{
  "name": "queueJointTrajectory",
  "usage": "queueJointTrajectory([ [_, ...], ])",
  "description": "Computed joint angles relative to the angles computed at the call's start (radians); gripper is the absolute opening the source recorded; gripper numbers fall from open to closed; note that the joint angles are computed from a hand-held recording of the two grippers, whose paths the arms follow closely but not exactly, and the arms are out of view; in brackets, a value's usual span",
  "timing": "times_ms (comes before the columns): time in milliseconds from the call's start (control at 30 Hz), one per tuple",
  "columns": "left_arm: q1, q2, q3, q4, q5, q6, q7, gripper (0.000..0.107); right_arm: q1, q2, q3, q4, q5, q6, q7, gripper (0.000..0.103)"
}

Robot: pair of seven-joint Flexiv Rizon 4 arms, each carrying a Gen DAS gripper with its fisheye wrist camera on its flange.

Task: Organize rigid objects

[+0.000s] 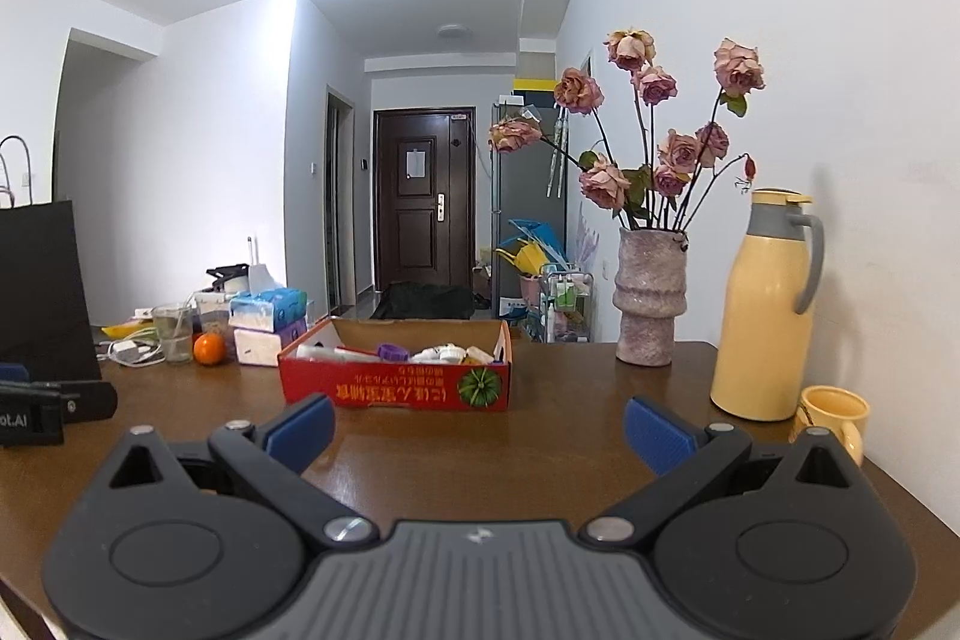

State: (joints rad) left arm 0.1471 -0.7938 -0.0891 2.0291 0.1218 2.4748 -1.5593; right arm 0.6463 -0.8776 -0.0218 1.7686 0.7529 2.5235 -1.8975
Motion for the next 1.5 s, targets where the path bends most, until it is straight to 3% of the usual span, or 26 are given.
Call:
queueJointTrajectory([
  [333, 0.004, 0.003, 0.014, 0.068, 0.013, 0.054, -0.004, 0.103, 0.019, 0.01, 0.025, 0.067, 0.017, 0.063, 0.001, 0.103],
  [1500, 0.002, -0.003, 0.009, 0.066, 0.02, 0.041, 0.012, 0.103, 0.028, 0.021, 0.007, 0.039, 0.08, -0.022, -0.057, 0.103],
])
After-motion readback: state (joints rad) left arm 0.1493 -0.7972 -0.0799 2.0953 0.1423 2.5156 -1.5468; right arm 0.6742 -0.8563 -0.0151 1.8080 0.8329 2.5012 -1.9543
